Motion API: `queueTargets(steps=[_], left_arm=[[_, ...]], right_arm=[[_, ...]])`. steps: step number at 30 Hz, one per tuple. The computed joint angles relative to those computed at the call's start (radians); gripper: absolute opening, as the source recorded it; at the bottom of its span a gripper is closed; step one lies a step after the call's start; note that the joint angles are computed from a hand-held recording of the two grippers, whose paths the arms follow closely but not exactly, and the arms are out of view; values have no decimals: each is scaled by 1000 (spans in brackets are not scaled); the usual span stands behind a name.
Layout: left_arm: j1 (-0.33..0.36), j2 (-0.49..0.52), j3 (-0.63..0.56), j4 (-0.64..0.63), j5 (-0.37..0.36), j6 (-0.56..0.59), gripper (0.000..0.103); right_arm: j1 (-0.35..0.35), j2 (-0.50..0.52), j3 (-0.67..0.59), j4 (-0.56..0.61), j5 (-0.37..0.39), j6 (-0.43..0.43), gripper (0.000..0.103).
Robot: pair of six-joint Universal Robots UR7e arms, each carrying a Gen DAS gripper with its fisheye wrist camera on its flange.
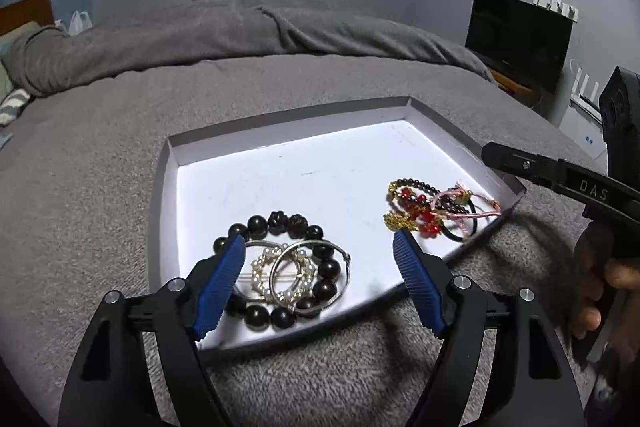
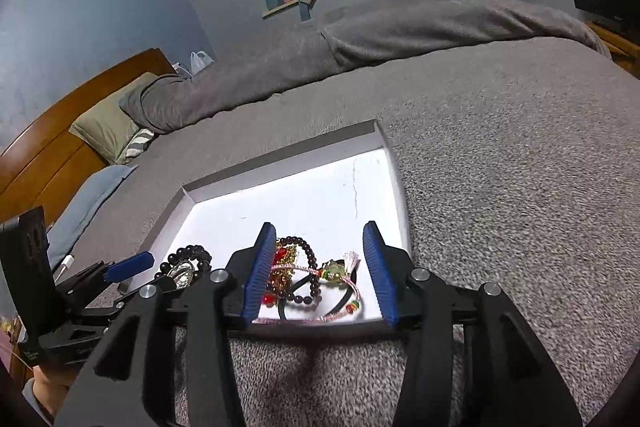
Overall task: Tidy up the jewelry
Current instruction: 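Move both open tools back toward the blue bead bracelet and pearl pin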
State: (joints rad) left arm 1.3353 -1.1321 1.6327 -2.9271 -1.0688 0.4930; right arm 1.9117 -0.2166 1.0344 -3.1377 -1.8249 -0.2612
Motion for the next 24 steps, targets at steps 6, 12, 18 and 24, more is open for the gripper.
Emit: queueTargets(steps=[6,12,18,24], left_arm=[[-18,-63,83,-8,-37,19,77],[-24,-125,145,62,-116,35,77],[-33,-167,211,89,-136,54,77],[-46,-179,250,112,-136,61,77]], right_arm=[[1,-53,102,-64,2,-23,47],[2,-115,223,-124,-2,-63,50],[-3,-168,330,-182,-24,-83,58],[-11,-194,389,-211,-35,-71,59]])
